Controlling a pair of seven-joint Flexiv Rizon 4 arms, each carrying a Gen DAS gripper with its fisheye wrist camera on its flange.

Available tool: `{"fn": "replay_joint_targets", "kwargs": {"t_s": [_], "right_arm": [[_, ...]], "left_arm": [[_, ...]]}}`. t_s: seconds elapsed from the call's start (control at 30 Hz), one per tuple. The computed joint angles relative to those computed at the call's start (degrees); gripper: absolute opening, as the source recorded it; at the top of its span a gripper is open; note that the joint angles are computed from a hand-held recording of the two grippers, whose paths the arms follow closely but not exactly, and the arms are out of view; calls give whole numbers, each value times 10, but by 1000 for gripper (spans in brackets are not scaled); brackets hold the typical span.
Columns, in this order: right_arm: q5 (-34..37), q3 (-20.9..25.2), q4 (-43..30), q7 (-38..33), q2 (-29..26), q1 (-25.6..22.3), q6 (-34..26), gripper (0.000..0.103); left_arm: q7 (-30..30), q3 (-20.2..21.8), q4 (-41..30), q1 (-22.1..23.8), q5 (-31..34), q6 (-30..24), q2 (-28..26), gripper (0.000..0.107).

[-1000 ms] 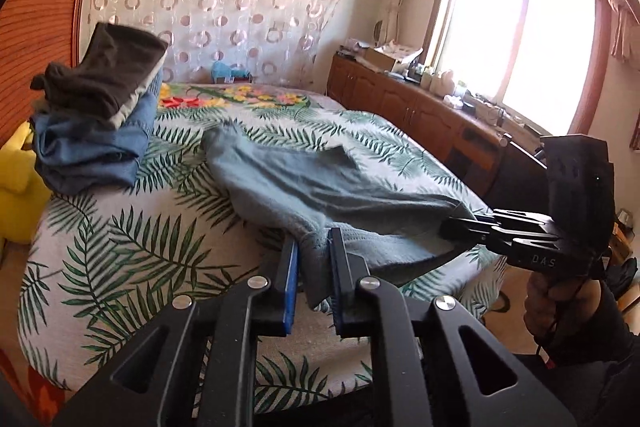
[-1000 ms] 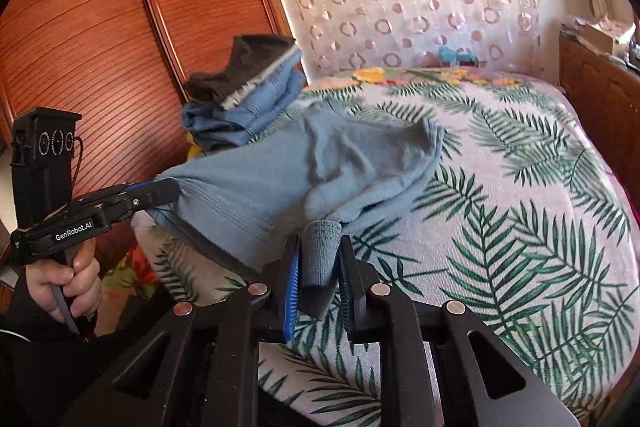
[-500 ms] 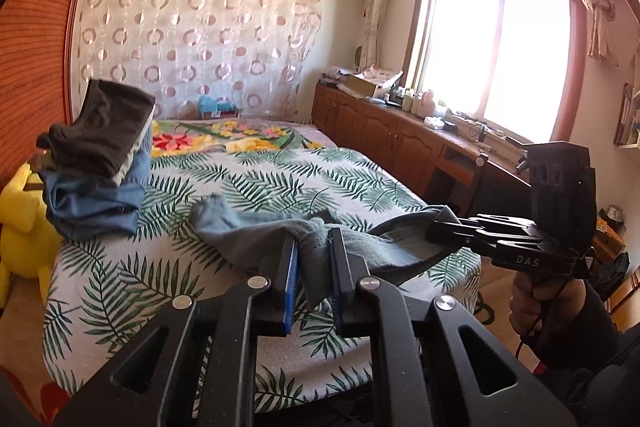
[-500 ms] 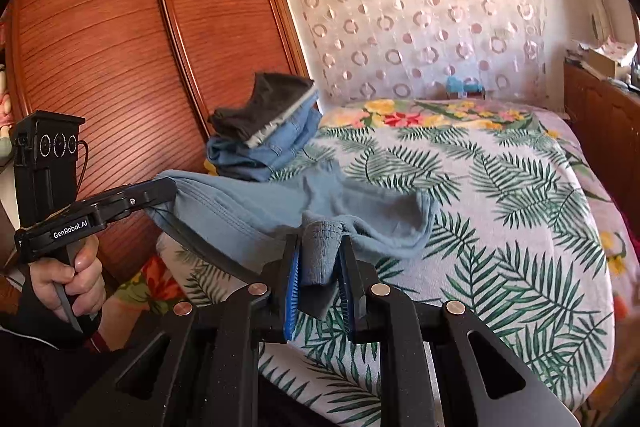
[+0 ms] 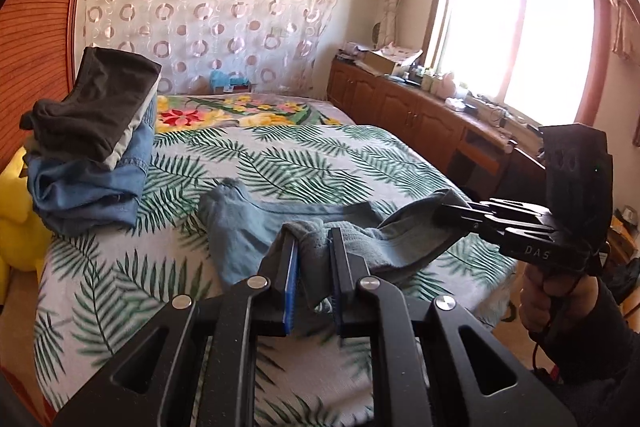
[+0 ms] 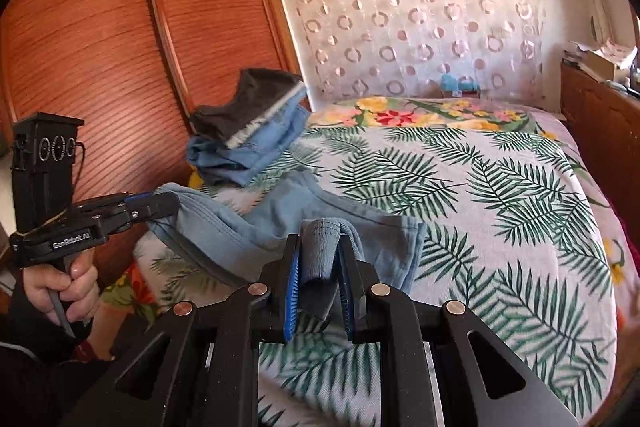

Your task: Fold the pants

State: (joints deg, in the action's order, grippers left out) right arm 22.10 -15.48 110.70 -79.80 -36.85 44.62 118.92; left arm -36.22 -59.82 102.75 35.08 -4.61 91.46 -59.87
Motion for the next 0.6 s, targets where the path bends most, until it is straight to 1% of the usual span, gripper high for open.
{"fn": "replay_joint_targets", "kwargs": {"t_s": [0.17, 0.3, 0.4, 0.5, 0.53, 0.6], "right_arm": [[-10, -44, -54, 17, -30, 11, -47, 18], [-34, -70, -78, 50, -47, 13, -73, 18], [-57, -76, -94, 79, -58, 8, -91, 18], [-79, -88, -102, 105, -70, 10, -109, 18], [-87, -91, -104, 112, -73, 12, -113, 18], [-100, -99, -105, 129, -78, 16, -120, 18]], "left_arm": [[2, 17, -43, -32, -12, -3, -6, 15], [0, 45, -78, -63, -29, -7, -5, 15], [-3, 74, -89, -86, -42, -11, 4, 15], [-1, 91, -90, -98, -49, -7, 6, 15], [-1, 96, -89, -100, -50, -4, 7, 18], [-4, 108, -91, -108, -54, -2, 11, 27]]}}
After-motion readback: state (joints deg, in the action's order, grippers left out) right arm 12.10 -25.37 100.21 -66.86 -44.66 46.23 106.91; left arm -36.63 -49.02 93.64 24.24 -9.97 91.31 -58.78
